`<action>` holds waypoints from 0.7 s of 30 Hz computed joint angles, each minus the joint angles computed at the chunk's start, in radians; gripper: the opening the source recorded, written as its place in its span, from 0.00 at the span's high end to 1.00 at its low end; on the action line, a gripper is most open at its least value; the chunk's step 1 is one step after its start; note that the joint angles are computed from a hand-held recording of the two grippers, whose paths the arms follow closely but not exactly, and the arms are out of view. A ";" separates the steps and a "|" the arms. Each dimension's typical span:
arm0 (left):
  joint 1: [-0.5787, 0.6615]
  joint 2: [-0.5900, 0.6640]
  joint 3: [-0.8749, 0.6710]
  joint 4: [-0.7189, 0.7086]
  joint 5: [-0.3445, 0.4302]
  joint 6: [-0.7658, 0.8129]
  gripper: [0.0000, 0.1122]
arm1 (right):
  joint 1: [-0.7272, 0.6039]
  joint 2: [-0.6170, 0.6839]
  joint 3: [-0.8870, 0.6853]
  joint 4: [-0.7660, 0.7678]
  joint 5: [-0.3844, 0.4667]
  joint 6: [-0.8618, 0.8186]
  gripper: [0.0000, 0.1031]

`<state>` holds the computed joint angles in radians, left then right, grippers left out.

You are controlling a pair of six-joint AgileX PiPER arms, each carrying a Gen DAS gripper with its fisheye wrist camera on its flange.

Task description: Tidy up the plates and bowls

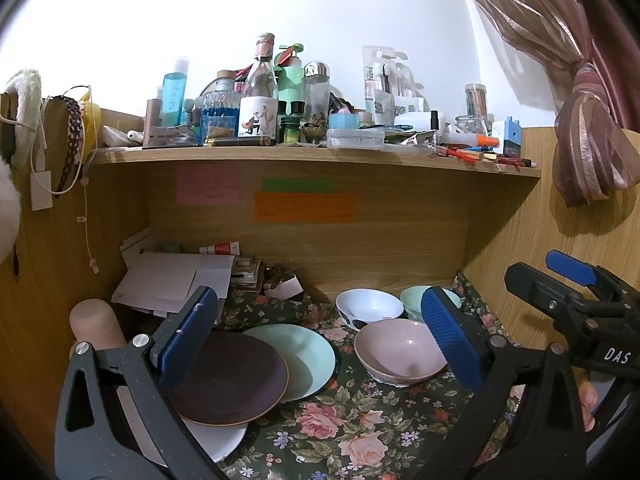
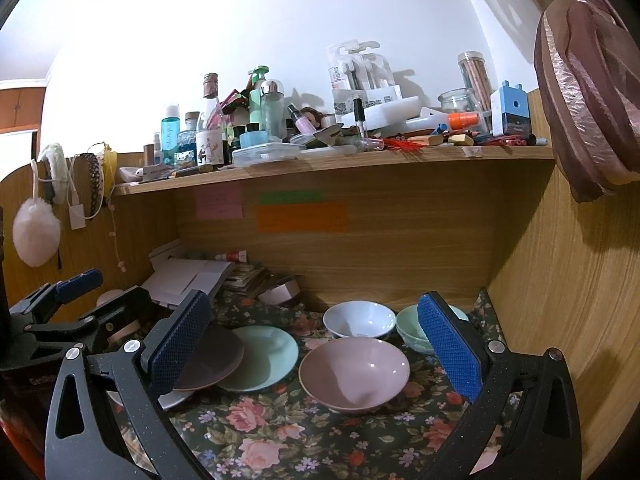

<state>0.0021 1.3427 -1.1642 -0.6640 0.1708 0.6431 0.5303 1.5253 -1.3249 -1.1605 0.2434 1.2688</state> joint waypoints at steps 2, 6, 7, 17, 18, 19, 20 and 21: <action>-0.001 -0.001 0.001 -0.007 -0.002 0.008 0.08 | 0.002 0.000 0.000 -0.005 0.004 0.005 0.00; -0.005 0.001 -0.002 0.019 -0.004 -0.017 0.08 | 0.001 -0.002 0.002 -0.009 0.003 0.011 0.00; -0.005 0.000 -0.003 0.023 -0.002 -0.021 0.08 | 0.000 -0.004 0.003 -0.008 0.002 0.012 0.00; -0.011 0.001 -0.005 0.059 -0.005 -0.062 0.08 | 0.002 -0.009 0.005 -0.015 0.004 0.015 0.00; -0.013 0.001 -0.005 0.072 -0.006 -0.075 0.08 | 0.002 -0.008 0.006 -0.018 0.003 0.018 0.00; -0.013 0.001 -0.005 0.070 -0.006 -0.071 0.08 | 0.002 -0.008 0.005 -0.020 0.004 0.020 0.00; -0.013 0.001 -0.005 0.078 -0.007 -0.078 0.08 | 0.003 -0.008 0.005 -0.020 0.005 0.020 0.00; -0.012 0.001 -0.006 0.072 -0.005 -0.072 0.08 | 0.002 -0.008 0.006 -0.023 0.003 0.023 0.00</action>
